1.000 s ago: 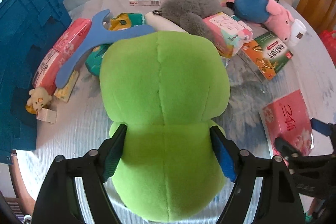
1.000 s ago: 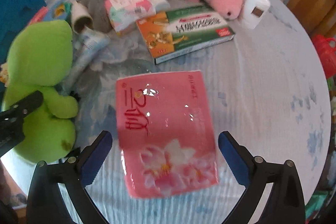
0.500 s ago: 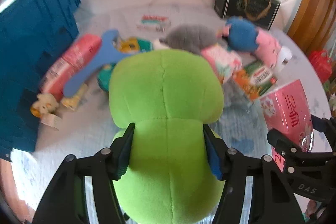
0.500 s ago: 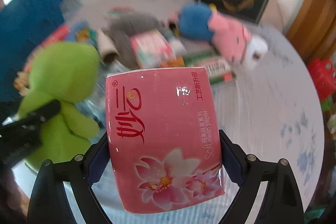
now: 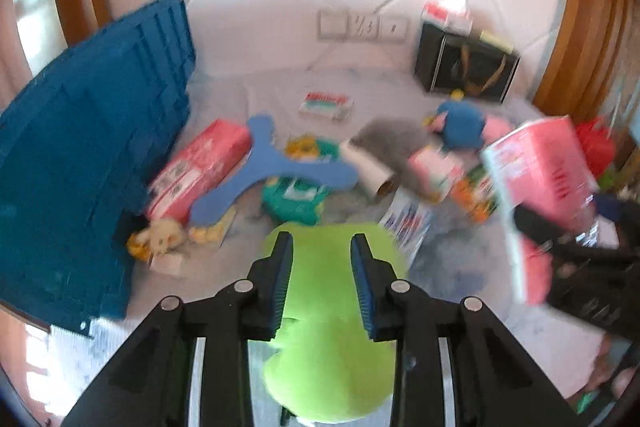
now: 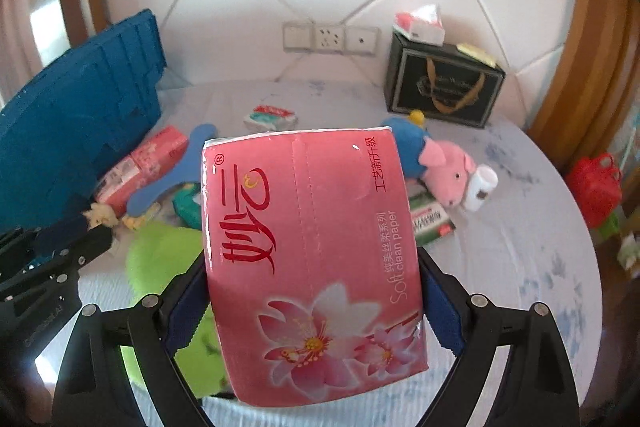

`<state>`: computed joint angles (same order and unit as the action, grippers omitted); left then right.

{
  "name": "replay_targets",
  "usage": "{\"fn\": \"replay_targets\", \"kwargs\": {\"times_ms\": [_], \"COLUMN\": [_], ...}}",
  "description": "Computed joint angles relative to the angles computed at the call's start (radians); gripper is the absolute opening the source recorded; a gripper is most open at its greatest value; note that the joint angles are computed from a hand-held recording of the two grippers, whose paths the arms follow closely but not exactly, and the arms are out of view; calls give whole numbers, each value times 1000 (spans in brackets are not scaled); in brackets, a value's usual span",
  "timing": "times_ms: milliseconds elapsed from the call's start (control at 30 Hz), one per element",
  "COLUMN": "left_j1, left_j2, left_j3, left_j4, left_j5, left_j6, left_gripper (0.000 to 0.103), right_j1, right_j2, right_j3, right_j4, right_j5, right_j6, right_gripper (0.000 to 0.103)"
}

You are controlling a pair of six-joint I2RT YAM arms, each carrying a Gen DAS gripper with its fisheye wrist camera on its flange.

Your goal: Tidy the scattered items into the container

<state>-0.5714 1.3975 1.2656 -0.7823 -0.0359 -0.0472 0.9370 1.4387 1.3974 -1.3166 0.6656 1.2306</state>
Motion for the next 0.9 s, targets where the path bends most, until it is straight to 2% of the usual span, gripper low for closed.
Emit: {"fn": "replay_targets", "kwargs": {"times_ms": [167,400,567,700,800,900], "left_j1": [74,13,-8,-31,-37,1], "left_j2": [-3,-39,-58,-18,20,7], "left_j3": [-90,-192,-174,-132,-113,-127], "left_j4": [-63,-34,-17,-35,-63,-60], "left_j5": [109,76,33,-13,-21,19], "left_j6": [-9,-59,-129,-163,-175,-182], "left_gripper": [30,30,30,30,30,30], "right_j1": [18,8,-20,-49,-69,-91], "right_j2": [-42,-149,-218,-240,-245,-251], "right_j3": [-141,-348,-402,-399,-405,-427], "right_j4": [85,220,226,240,260,288], "right_j5": [-76,-170,-178,-175,-189,-214], "right_j6": [33,3,-32,-91,-129,-166], "right_gripper": [93,93,93,93,93,93]}}
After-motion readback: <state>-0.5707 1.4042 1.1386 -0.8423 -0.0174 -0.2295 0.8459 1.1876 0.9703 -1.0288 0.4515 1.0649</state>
